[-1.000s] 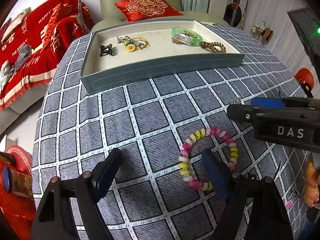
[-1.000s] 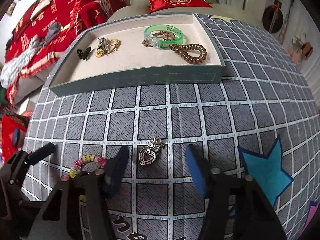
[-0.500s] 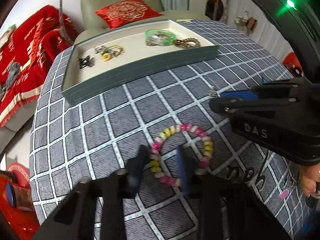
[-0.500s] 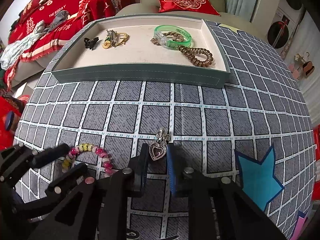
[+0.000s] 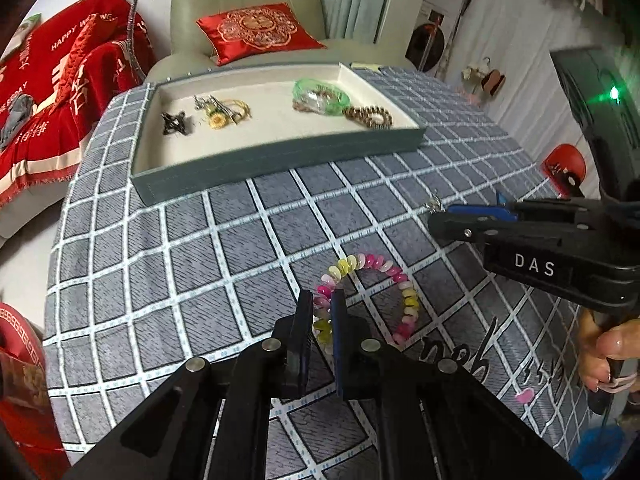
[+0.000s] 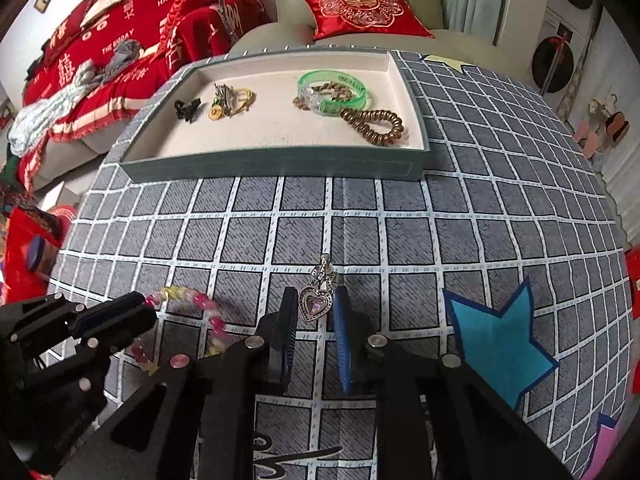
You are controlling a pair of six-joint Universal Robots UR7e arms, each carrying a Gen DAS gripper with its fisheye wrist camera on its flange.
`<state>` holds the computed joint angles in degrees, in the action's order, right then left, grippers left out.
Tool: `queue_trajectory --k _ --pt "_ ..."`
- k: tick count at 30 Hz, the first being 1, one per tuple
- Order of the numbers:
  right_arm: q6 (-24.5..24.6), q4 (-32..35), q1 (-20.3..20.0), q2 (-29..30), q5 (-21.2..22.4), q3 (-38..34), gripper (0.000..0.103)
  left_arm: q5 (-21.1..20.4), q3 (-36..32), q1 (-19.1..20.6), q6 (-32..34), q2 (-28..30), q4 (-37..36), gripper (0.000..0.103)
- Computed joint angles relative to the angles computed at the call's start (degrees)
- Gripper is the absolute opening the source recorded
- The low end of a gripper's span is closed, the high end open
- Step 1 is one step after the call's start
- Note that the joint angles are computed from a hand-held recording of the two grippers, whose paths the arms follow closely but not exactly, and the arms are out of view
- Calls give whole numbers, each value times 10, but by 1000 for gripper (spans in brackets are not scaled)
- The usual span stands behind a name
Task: Organize jewelry
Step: 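Grasp the pink-yellow beaded bracelet with the left tool while the right tool grasps the heart pendant, then carry the beaded bracelet and heart pendant into the tray and open both tools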
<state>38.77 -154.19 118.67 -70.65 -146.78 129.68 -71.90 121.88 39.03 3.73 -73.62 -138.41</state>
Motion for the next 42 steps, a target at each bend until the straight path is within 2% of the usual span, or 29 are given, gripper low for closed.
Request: queue_trajectory --k 9,17,28,42 --pt "-3 -8 17 -25 0 0 19 -10 -22 0 11 -13 -11 24" --pt "-41 -38 15 -42 -1 -19 19 -4 -66 5 32 5 -34 24" --pt "-125 -105 -30 -26 43 -65 19 13 -139 23 43 71 -59 24" --pt "-184 -129 -98 21 104 -118 19 60 -213 52 48 176 -75 24"
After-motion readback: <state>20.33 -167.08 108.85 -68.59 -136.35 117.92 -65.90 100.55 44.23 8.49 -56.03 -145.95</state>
